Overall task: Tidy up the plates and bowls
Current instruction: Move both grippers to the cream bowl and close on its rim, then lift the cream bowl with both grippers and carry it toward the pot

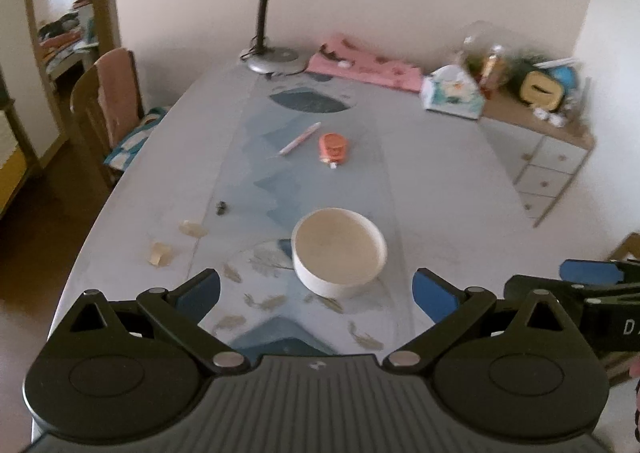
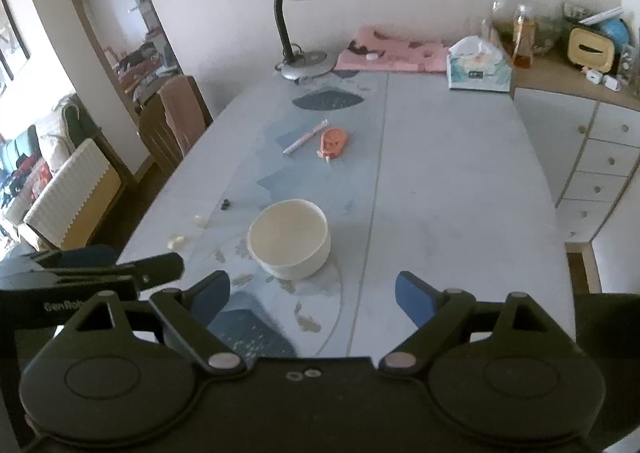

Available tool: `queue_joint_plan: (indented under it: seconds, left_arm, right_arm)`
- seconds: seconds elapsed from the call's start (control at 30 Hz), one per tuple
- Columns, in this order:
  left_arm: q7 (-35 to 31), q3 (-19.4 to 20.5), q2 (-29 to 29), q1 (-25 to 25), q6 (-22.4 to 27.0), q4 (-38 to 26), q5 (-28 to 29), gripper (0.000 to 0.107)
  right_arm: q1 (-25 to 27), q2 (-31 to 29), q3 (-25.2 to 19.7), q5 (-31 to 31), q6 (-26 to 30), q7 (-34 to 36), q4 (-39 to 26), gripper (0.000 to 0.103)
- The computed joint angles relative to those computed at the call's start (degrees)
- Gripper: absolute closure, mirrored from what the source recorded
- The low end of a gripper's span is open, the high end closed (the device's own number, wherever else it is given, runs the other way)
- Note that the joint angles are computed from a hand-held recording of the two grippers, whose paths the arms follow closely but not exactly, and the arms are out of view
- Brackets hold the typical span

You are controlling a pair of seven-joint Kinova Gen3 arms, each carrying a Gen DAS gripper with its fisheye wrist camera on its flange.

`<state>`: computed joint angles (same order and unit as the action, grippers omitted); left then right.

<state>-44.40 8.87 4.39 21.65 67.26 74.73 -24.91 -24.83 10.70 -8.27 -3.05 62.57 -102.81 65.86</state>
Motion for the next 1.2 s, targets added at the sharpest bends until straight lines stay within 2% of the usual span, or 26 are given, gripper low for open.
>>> queue_joint_plan:
  seconds: [0.33, 0.53, 0.67, 0.8, 0.93, 1.0, 1.13, 1.2]
  left_arm:
    - [1.71, -4.83, 11.03, 0.77, 3.63, -7.14, -1.94, 0.005]
    - [-0.07, -6.92, 16.27, -0.74, 4.43, -10.66, 2.21, 0.005]
    - [-0.59, -8.07, 19.05, -0.41, 5.24, -12.11, 2.65, 0.005]
    - [-0.72, -8.75, 20.97, -0.84, 5.24, -13.0, 4.22, 0.007]
    - [-1.72, -8.9, 22.58, -1.33, 5.61, -13.95, 5.78, 0.022]
    - [-1.78, -8.94, 23.2, -1.74, 5.86, -14.38, 6.96, 0.031]
    - [-1.94, -8.94, 24.27, -2.63, 6.02, -14.95, 9.21, 0.051]
    - [-2.28, -8.8, 24.45, -3.24, 5.87, -14.87, 10.38, 0.062]
  right_arm:
    - [0.64, 14.02, 1.38, -1.55, 4.42, 1.36, -12.74, 0.015]
    - [1.13, 22.23, 1.98, -3.84, 8.63, 0.19, -22.51, 0.02]
    - [0.63, 27.02, 2.49, -4.02, 11.96, -0.4, -28.34, 0.03]
    - [0.55, 30.24, 2.4, -4.66, 13.32, -0.45, -31.31, 0.031]
    - [-0.25, 32.57, 2.75, -4.37, 14.96, -0.09, -33.91, 0.039]
    - [-0.71, 33.3, 3.0, -4.04, 15.65, -0.05, -34.68, 0.046]
    - [-1.16, 34.5, 3.18, -3.94, 16.65, -0.51, -35.61, 0.052]
    - [-1.39, 34.73, 3.17, -3.8, 16.75, -0.31, -35.43, 0.059]
